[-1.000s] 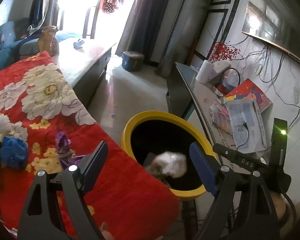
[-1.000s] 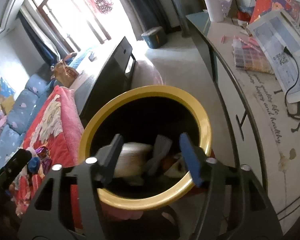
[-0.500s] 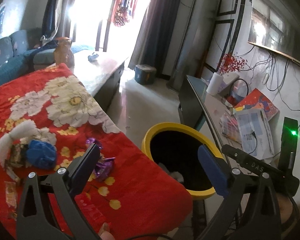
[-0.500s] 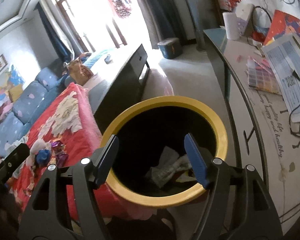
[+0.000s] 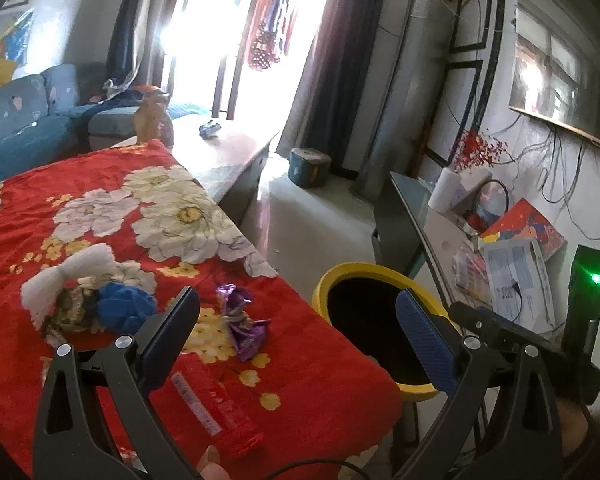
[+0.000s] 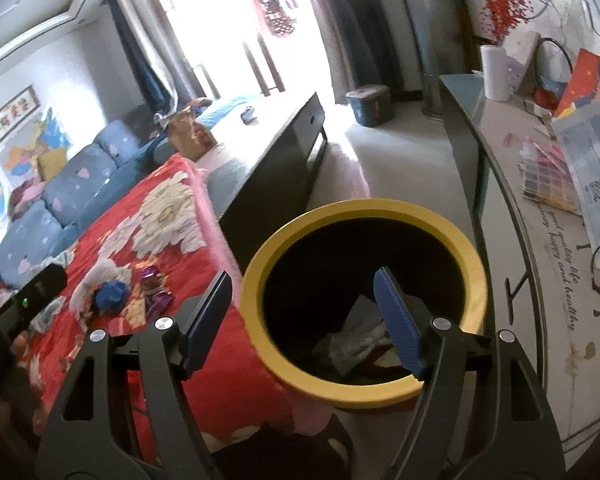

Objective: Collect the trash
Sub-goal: 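Move both open tools back over the remaining wrappers on the bedspread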

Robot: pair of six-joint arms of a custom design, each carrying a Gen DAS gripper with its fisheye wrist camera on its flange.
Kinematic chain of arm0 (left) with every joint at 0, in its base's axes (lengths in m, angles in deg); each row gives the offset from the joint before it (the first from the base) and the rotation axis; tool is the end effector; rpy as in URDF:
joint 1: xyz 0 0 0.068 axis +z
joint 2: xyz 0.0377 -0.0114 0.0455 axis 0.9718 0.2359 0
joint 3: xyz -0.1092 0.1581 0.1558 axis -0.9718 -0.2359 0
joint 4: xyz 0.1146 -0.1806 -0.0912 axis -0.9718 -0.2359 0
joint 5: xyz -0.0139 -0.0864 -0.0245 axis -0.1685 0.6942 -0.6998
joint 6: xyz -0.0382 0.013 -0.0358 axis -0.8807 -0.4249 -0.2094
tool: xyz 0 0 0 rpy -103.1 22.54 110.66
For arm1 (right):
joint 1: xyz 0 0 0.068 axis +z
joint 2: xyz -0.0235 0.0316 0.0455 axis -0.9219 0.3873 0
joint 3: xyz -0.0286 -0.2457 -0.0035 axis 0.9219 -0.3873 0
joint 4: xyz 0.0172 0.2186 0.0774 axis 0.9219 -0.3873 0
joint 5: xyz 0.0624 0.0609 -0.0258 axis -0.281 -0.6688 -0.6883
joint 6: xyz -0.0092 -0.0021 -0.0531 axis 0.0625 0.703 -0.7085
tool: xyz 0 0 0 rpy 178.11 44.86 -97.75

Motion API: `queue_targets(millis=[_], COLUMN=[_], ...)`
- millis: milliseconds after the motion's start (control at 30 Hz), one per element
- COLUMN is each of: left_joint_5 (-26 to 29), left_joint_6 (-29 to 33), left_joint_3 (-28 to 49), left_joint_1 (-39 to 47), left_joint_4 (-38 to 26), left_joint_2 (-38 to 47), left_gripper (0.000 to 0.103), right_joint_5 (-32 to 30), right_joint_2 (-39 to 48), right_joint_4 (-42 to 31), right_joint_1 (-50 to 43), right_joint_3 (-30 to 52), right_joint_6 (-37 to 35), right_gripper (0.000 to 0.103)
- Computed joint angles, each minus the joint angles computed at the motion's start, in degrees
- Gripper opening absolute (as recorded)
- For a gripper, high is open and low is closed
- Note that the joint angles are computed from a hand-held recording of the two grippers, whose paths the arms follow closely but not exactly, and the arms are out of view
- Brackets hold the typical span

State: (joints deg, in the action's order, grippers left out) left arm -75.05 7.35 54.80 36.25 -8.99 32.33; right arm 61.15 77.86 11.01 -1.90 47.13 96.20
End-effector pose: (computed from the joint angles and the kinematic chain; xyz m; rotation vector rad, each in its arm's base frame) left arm 0.2047 -0.1707 0.2760 0.4467 2.1308 -0.5242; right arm 0.1180 0.1927 0.2160 0.5934 2.1450 0.1971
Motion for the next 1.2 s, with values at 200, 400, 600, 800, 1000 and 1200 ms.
queue_targets(millis=[200,400,600,800,1000,1200], left_joint_5=[-0.2,0.7,1.8,3.6,6.1,9.8], left_joint_6=[0.5,0.9,1.4,1.7,2.6,4.7], left_joint_3=[-1.8,-2.9,-3.7,-4.5,-4.8,-4.5], left_joint_1=[2.2,4.7,7.5,11.1,15.9,23.0], left_joint_4=[-0.2,-1.1,-1.7,-2.5,-3.4,-4.7], left_joint_2=[-3.5,-5.9,-7.6,-8.9,-9.9,-10.4], left_gripper=[0.096,0.096,0.096,0.096,0.096,0.096], right_joint_5=[-0.1,-0.5,-0.6,-1.3,-3.1,-5.7], right_joint_2=[3.2,6.9,9.9,13.8,17.2,21.4], right_joint_4=[1.9,4.5,5.1,5.7,6.7,9.0], right_joint_1=[1.2,2.2,3.4,4.6,5.0,5.6], right_joint_3=[3.3,7.2,10.9,15.4,19.3,23.8], right_joint_6=[-4.2,-9.8,-13.5,-16.9,-20.6,-25.6], right_gripper=[0.065,0.066,0.067,0.067,0.067,0.067])
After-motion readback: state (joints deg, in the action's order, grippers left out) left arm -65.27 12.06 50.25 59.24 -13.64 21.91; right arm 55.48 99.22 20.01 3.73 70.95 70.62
